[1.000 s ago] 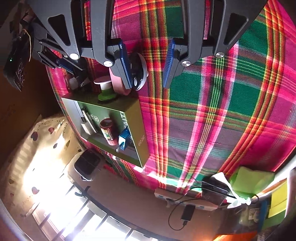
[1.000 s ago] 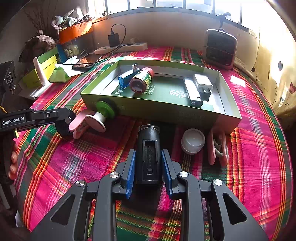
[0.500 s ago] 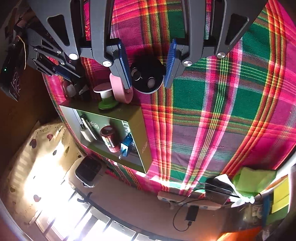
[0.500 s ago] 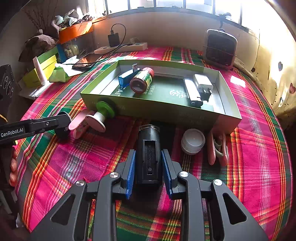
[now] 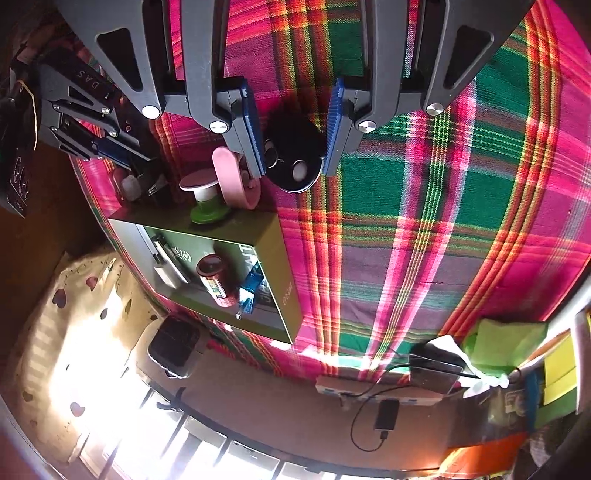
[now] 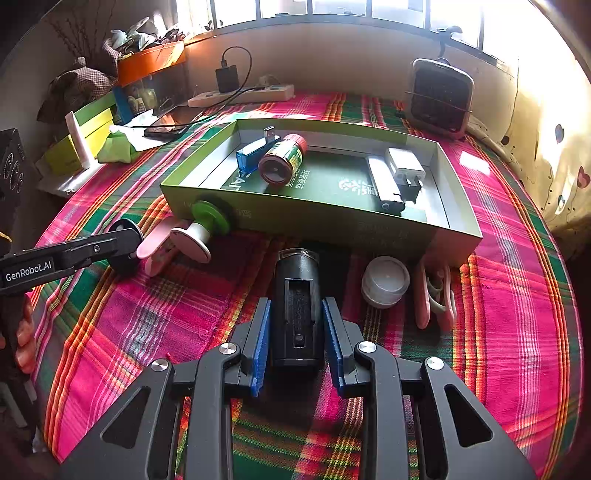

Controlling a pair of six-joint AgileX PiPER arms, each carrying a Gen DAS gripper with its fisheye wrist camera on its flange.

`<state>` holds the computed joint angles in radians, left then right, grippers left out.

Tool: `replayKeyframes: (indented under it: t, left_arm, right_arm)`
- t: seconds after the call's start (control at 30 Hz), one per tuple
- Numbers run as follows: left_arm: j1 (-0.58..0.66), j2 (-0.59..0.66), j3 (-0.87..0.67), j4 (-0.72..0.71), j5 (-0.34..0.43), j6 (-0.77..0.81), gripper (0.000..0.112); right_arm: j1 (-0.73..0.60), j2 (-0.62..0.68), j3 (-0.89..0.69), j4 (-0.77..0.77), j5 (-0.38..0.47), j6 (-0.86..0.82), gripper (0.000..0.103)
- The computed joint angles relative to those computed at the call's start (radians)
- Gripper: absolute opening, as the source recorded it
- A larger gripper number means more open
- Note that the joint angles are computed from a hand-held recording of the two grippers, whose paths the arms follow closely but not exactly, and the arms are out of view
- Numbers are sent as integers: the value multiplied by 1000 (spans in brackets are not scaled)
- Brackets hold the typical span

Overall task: Organize rigid objects
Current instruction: 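Close the left tool on the black round disc while the right holds the black cylinder, then carry the disc toward the box with the left tool while the right carries the cylinder there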

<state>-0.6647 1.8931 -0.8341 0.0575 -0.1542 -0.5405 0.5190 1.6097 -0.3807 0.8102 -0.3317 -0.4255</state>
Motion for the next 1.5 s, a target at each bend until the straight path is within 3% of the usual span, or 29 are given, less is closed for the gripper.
replayKeyframes:
  t: [0.07,0.87,1.13,1.5]
  left_arm:
    - [-8,0,1,-85,-2,87,30]
    - [-19,-33,14,-254,1,256,29]
    - [-32,-69,16,-424,11,430,29]
    - [-58,-122,4,-705,16,726,29]
  right_arm:
    - [1,0,0,3,0,-3,29]
    - [8,1,-5,46,0,-46,29]
    - [-3,-32,8,7,9,-14,29]
    - [8,-100,18,80,13,-91,29]
